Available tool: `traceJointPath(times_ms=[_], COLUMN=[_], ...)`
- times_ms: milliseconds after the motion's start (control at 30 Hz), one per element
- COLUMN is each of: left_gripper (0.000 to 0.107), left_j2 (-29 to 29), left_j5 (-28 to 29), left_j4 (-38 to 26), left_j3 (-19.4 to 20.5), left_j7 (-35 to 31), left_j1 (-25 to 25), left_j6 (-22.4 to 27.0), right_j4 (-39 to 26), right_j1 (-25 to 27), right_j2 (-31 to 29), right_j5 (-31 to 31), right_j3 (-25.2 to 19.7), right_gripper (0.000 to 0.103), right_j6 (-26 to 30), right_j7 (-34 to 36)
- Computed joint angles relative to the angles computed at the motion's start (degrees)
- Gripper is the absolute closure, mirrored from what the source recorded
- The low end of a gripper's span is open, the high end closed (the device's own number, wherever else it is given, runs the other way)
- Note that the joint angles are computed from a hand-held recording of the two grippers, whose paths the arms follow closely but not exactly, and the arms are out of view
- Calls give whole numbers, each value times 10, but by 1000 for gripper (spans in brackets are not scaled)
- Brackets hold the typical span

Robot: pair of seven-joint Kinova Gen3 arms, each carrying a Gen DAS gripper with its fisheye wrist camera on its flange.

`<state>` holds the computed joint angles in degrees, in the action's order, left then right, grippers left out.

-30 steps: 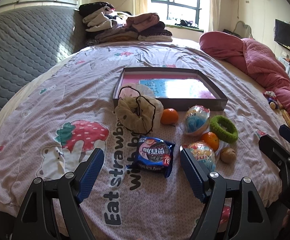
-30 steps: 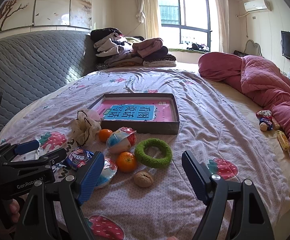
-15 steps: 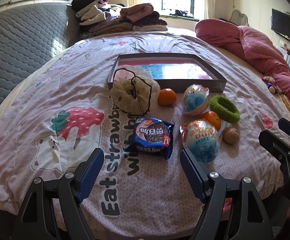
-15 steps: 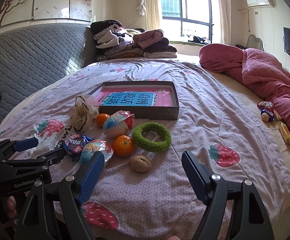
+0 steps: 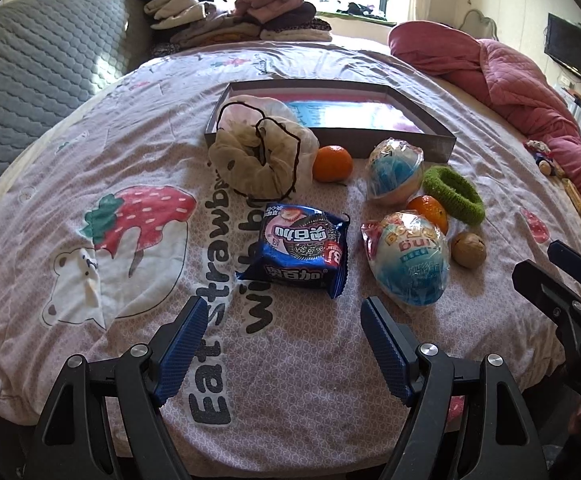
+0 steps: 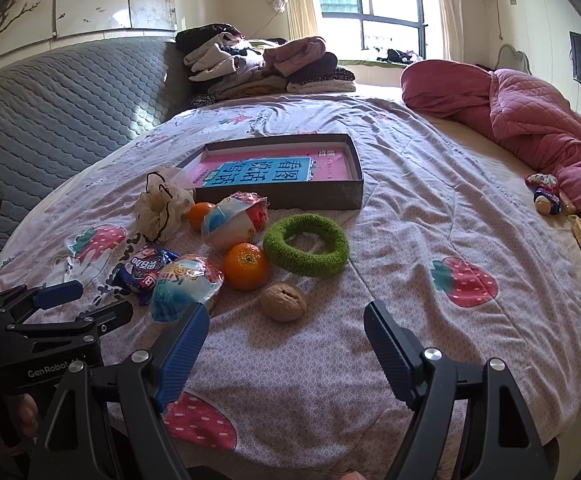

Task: Organize objects
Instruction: 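Move left tool toward blue snack bag while right tool moves toward walnut, then close left tool on blue snack bag while right tool closes on walnut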

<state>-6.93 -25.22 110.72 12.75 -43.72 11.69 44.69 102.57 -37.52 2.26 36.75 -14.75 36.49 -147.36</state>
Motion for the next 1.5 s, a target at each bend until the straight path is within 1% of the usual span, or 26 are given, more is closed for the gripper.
traceJointPath(times_ms=[100,400,567,733,900,1067,1200,1233,1367,1500], left_gripper=[28,28,28,28,28,28,28,28,28,28], left_j2=[2,5,8,14,26,37,44,46,54,63], left_j5=[14,4,8,24,10,49,64,69,68,47], left_j4=[1,7,12,12,10,7,6,6,1,-6], left_j3=[-6,-4,-10,-21,-20,-41,-49,-51,-52,-51], left_j7=[-12,-11,-19,-36,-25,-69,-82,-88,-87,-69], left_j1=[0,-1,-3,-10,-12,-16,-21,-22,-22,-16], left_j6=[-4,-19,-36,-51,-55,-77,-91,-95,-101,-99], right_j4=[-5,-14,-14,-12,-13,-18,-22,-22,-23,-27], right_j1=[-1,-10,-7,-9,-15,-9,-11,-12,-17,-22], right_j2=[6,23,30,38,47,57,66,68,75,82], right_j5=[-6,-11,-25,-24,-13,-33,-38,-38,-32,-27], right_j3=[0,10,18,25,33,41,49,51,60,64], right_gripper=[24,24,24,26,26,26,26,26,33,38], right_j6=[8,25,16,2,-10,-23,-27,-29,-37,-40], right_j7=[9,17,29,33,30,49,58,59,54,58])
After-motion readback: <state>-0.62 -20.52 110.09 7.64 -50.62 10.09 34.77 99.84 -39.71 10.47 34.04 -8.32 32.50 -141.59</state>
